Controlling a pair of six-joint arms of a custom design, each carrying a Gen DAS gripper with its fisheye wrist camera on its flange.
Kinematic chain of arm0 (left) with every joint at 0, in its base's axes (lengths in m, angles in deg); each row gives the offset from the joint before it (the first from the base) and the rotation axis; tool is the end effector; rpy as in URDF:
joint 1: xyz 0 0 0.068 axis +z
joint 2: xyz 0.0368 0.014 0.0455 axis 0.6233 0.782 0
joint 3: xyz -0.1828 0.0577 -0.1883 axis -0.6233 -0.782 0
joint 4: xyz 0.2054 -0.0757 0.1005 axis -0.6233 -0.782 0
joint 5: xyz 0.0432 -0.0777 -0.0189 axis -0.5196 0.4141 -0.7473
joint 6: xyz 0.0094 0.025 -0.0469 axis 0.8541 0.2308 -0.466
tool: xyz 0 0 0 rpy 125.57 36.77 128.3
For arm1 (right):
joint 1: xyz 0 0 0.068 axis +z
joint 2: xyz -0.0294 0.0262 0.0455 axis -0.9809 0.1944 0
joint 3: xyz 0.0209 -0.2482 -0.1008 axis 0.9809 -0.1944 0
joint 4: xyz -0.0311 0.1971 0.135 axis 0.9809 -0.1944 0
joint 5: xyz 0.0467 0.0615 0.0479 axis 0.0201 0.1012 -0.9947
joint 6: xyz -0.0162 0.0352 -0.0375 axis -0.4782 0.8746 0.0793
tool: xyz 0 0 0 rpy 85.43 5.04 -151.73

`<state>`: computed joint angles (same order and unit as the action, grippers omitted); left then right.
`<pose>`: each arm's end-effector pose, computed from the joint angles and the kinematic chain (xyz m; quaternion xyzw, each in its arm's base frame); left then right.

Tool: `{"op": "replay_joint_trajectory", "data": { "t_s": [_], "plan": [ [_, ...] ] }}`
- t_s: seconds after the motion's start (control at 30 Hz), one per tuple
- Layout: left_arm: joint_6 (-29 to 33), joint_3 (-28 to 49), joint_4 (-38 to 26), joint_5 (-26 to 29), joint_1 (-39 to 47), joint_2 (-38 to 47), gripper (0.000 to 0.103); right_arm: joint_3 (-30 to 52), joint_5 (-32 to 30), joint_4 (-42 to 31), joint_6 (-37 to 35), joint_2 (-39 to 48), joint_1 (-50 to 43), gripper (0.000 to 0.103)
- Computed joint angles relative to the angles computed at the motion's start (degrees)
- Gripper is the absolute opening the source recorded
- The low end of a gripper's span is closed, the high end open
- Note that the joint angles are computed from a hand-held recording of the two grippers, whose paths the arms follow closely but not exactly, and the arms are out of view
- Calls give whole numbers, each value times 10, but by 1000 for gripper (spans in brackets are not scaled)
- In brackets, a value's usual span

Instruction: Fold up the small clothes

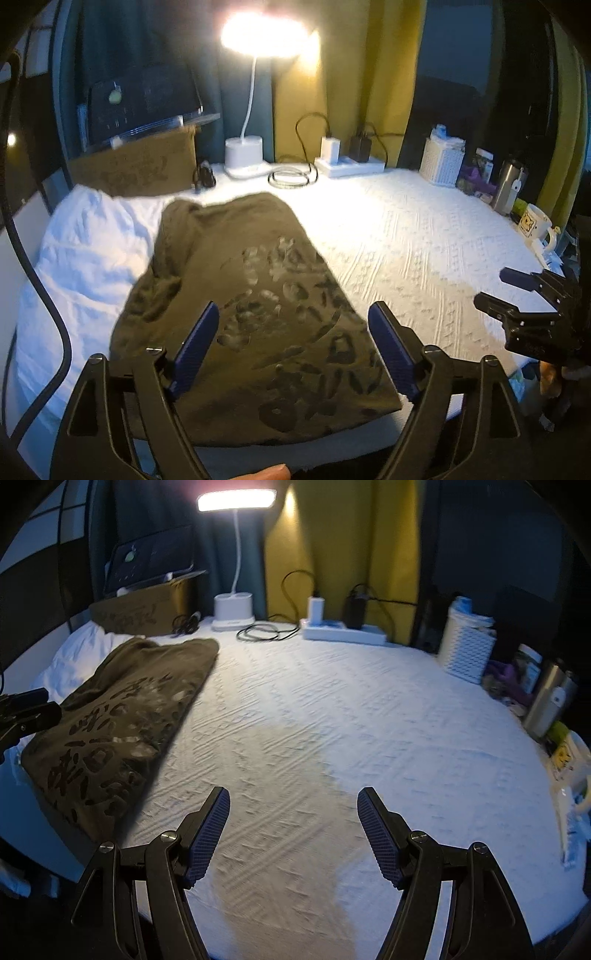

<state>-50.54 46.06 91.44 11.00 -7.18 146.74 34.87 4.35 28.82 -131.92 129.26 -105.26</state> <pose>0.1484 -0.1233 0.0660 -0.0184 0.9053 0.0039 0.4245 0.2471 -0.0999 0.0767 -0.2124 0.8982 0.0983 0.3722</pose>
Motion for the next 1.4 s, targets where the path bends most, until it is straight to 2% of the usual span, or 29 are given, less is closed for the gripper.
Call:
{"op": "replay_joint_trajectory", "data": {
  "t_s": [0.13,0.47,0.77,1.1,1.4],
  "plan": [
    [-4,1,-28,-34,-34,-42,91,-1,-22,-21,-11,-25,-35,74],
    [-11,23,-134,-109,-114,-157,91,2,-69,-79,-10,-127,-98,74],
    [-3,44,-196,-164,-153,-224,91,18,-120,-128,-4,-210,-130,76],
    [13,45,-230,-220,-184,-291,91,30,-178,-183,10,-300,-153,80],
    [-6,63,-322,-299,-230,-366,91,45,-237,-232,12,-360,-176,82]
  ]
}}
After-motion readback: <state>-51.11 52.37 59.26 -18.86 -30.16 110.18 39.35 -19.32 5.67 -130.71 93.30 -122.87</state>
